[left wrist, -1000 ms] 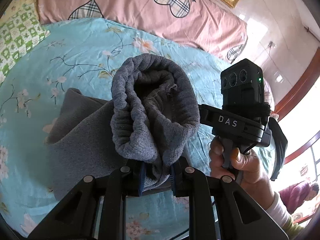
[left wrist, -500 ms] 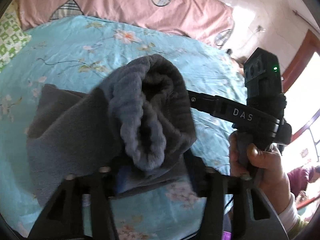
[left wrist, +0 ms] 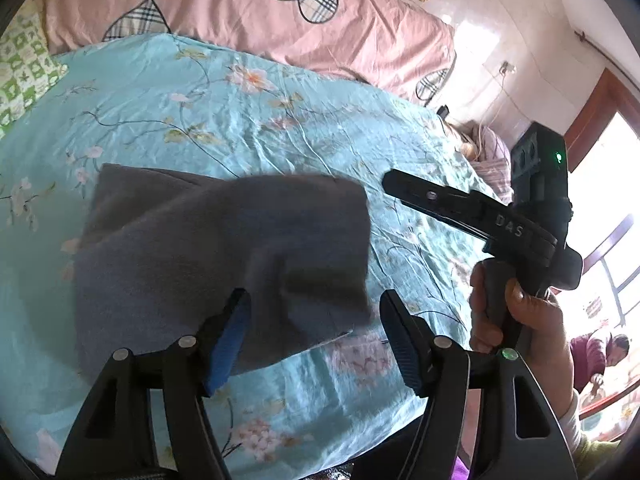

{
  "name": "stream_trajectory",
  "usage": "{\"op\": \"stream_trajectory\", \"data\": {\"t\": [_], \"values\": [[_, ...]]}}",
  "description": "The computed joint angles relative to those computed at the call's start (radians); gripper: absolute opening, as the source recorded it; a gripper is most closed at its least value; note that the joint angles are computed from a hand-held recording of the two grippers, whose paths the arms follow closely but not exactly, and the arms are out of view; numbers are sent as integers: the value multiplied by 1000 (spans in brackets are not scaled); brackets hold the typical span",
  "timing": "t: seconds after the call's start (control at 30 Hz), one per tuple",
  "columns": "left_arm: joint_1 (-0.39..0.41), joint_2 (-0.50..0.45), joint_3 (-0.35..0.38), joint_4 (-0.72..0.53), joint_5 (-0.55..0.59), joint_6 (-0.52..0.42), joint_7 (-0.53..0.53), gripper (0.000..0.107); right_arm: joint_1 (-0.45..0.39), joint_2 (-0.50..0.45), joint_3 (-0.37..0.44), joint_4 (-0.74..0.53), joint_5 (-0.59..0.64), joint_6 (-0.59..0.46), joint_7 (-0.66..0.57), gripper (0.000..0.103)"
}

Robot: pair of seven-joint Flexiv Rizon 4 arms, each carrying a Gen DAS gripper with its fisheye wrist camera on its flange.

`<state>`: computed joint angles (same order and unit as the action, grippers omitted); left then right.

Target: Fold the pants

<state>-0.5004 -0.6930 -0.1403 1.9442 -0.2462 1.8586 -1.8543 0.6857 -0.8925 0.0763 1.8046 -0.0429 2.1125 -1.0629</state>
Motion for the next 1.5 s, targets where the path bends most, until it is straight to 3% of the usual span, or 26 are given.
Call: {"op": "stream_trajectory", "data": {"t": [0.17, 0.43, 0.57, 0.7, 0.83, 1.07, 1.4, 1.5], "values": [[12, 32, 6, 55, -3, 50, -25, 70, 18, 18, -5, 17, 33, 5, 7, 80], [6, 76, 60, 128, -47, 93, -48, 72, 90, 36, -24, 25, 84, 19, -9, 93], [8, 89, 78, 159, -73, 113, -53, 72, 225, 49, -125, 17, 221, -8, -33, 99], [21, 96, 84, 185, -90, 125, -63, 72, 395, 43, -275, -8, 381, -71, -40, 102], [59, 97, 69, 200, -86, 130, -74, 72, 472, 18, -356, -39, 424, -132, -1, 102], [98, 80, 55, 197, -67, 122, -81, 72, 463, -15, -361, -69, 359, -188, 127, 102], [306, 22, -112, 160, 90, 95, -138, 73, 293, -40, -184, -73, 228, -125, 200, 102], [300, 9, -101, 137, 91, 67, -140, 73, 261, -52, -156, -82, 199, -131, 207, 102]]}}
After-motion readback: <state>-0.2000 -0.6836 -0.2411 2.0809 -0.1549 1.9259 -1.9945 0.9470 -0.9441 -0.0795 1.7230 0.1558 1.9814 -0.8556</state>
